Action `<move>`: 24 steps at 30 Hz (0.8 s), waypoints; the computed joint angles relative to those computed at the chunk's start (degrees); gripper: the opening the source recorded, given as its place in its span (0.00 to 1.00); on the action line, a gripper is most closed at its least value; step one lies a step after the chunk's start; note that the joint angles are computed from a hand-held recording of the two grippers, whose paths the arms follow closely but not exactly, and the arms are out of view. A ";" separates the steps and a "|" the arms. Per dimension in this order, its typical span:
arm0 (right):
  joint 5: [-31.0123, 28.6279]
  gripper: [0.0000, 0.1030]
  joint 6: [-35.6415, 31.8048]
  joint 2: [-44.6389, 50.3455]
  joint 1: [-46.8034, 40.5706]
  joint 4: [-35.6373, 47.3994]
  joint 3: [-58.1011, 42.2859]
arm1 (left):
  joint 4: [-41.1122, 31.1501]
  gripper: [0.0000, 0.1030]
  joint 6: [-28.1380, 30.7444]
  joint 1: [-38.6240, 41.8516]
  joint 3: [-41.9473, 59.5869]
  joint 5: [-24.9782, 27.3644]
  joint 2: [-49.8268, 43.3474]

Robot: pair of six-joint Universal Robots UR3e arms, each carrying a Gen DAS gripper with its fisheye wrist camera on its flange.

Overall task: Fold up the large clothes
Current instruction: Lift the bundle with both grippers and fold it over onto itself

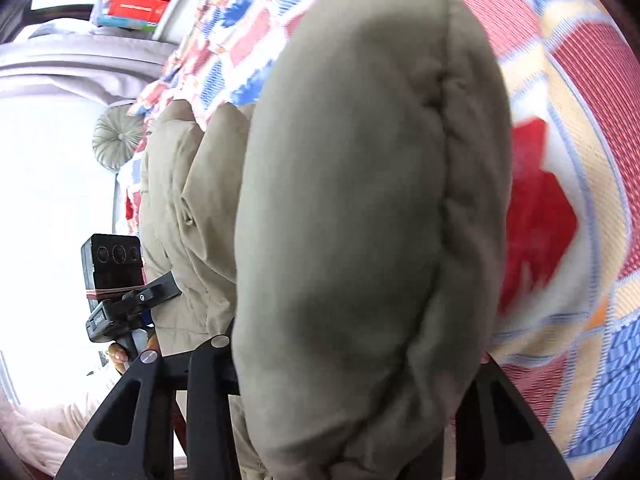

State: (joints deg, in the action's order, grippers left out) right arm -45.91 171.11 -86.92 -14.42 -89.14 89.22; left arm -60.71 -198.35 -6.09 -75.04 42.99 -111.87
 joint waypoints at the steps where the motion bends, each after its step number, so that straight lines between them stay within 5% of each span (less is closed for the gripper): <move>1: 0.69 0.44 0.84 0.83 0.82 -0.60 -1.40 | -1.58 0.76 1.08 1.32 0.63 0.02 0.89; 6: 2.48 0.44 8.64 8.65 8.26 -8.37 -10.28 | -9.33 0.76 7.92 8.97 4.41 0.55 3.79; 14: 0.59 0.44 25.74 33.59 21.72 -22.65 -36.10 | -14.41 0.77 15.07 19.93 8.96 4.24 -0.11; 19: -3.04 0.44 29.74 44.90 26.36 -22.52 -48.58 | -10.67 0.77 15.33 21.52 5.80 7.31 -2.96; 24: -4.99 0.49 30.30 45.15 26.60 -25.26 -45.21 | -2.71 0.85 12.61 20.48 0.13 9.42 -3.20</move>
State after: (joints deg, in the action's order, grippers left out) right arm -50.90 201.41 -41.77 12.18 -114.40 44.00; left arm -63.42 -185.74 14.39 -74.91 52.41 -115.06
